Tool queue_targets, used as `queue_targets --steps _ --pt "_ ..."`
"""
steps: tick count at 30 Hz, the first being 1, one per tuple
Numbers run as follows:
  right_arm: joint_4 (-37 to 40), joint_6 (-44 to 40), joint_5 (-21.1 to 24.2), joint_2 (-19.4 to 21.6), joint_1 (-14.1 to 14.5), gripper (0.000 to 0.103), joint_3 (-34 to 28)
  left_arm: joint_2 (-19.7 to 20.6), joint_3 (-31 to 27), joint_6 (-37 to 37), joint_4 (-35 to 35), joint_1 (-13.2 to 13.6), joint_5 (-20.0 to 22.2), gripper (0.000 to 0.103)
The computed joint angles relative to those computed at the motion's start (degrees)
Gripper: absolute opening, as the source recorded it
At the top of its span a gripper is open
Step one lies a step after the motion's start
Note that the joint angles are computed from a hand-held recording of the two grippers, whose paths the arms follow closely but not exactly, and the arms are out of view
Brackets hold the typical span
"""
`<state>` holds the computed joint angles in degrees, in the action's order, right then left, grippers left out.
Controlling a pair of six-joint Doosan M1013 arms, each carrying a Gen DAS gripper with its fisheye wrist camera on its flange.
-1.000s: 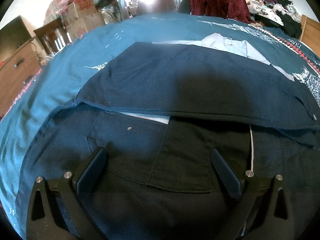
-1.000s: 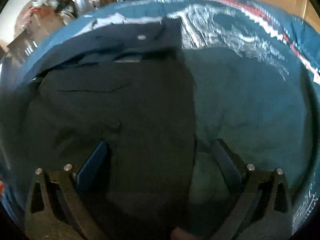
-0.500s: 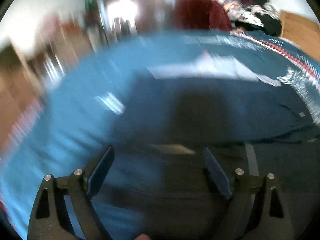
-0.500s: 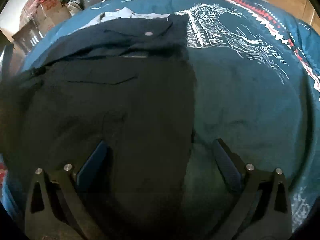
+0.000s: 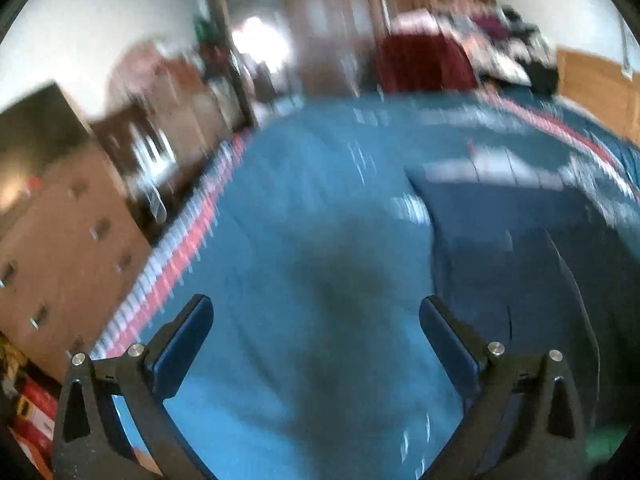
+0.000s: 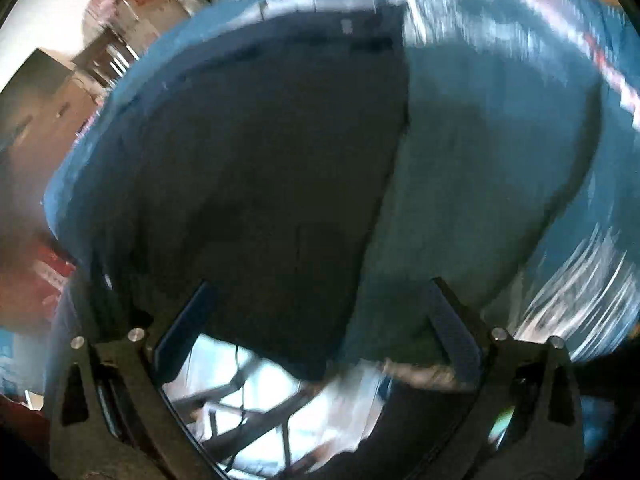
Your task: Fold large clothes
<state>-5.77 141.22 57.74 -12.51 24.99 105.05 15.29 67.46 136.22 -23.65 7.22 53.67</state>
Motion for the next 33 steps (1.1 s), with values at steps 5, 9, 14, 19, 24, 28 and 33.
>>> queue_targets --steps 5,9,14,19,24,28,33 --pt "-2.43 2.92 -0.75 1.25 1.28 0.084 0.92 0.42 4.99 1.75 -5.07 1.88 13.21 0.096" --pt "-2.43 3.42 -3.03 0.95 1.93 0.082 1.24 0.52 7.33 4.28 -7.09 1.69 20.55 0.080" --pt "0.33 0.13 -4.24 1.84 1.67 0.083 1.29 0.58 8.51 5.84 -5.48 0.39 25.26 0.079" --pt "3.03 0.17 -6.74 1.16 0.70 0.082 1.79 1.85 6.46 5.11 -6.54 -0.06 29.00 0.077" --pt "5.04 -0.71 -8.43 1.12 -0.06 0.080 2.02 2.06 6.23 4.69 -7.21 -0.86 31.85 0.049" --pt "7.87 -1.94 -10.08 -0.54 -0.87 0.075 3.56 2.81 5.42 3.83 -9.09 -0.45 34.37 0.042" --pt "7.20 -2.08 -10.33 0.23 -1.25 0.073 3.22 3.42 4.95 2.90 -9.81 -0.91 35.71 0.028"
